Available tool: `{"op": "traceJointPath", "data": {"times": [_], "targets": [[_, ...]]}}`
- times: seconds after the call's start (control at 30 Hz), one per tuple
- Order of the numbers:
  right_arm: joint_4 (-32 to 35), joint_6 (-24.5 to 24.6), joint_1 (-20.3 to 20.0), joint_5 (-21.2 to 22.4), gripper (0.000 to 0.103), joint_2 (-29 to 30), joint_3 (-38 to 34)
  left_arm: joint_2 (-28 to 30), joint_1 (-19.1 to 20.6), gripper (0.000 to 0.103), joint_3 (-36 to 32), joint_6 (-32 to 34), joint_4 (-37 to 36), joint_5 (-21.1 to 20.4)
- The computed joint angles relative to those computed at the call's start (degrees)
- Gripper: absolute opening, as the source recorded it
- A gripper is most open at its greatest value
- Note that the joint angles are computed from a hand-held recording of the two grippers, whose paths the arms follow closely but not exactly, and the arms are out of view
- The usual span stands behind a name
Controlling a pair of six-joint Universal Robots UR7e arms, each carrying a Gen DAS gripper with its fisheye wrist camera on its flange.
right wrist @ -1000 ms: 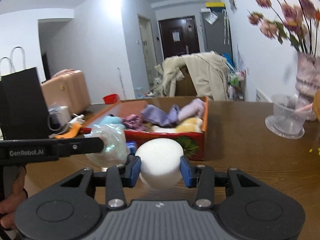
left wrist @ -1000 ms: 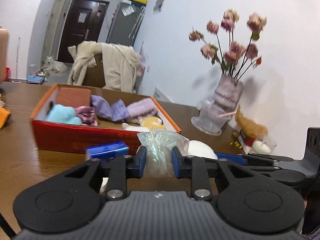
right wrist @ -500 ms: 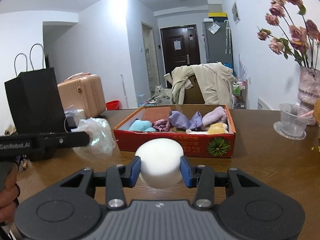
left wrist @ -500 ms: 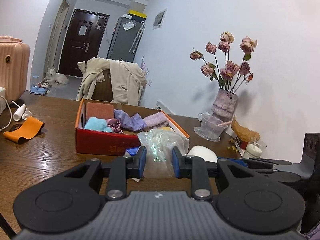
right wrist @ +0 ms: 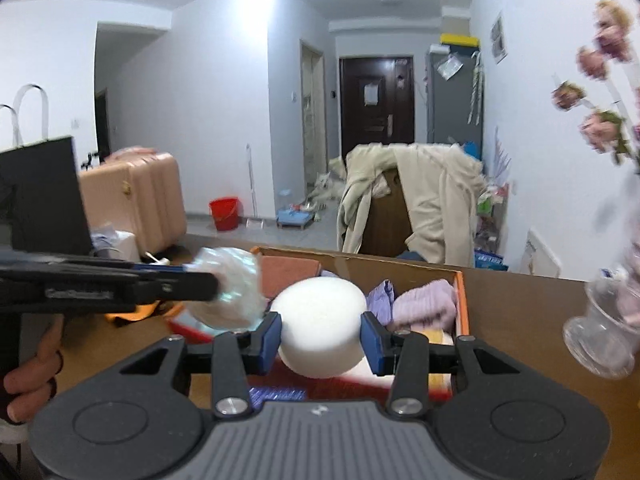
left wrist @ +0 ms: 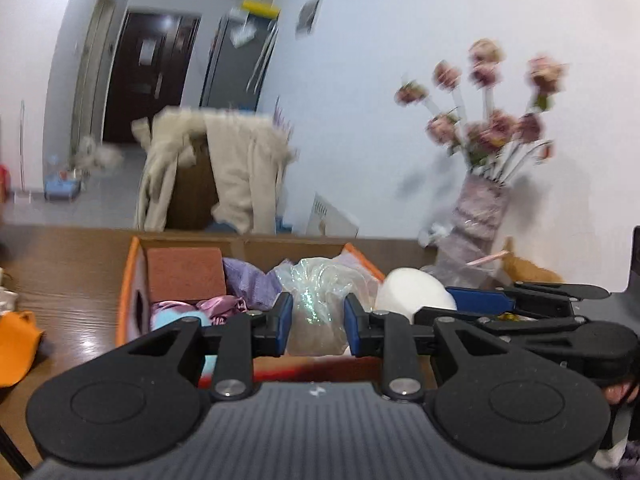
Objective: Organize soft objects
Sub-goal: 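Carry the plastic bag and white sponge over the cardboard box, then open both grippers to drop the bag and sponge into the box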
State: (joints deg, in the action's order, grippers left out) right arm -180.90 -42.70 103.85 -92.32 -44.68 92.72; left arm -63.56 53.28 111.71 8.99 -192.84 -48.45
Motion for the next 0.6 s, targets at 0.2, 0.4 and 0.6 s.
{"op": "traceJointPath", "data": {"times": [0.2,0.4,0.6], "targets": [[12.76,-1.51,-0.36,-6.55,0.042,14.01,-22.02,9.76,7.99,0.03,-19.05,-2.76,16.63,-2.93],[21.6,1.78,-1.67,-10.63,0.048,20.16,-31.9,14.41,11.12,0.05,-24.64,-3.54,21.63,-1.77],[19.18,1.85,-1.54,-10.0,0.053,18.48,-29.12,12.42,9.85,0.06,-21.11,-3.72,20.07,0.26]]}}
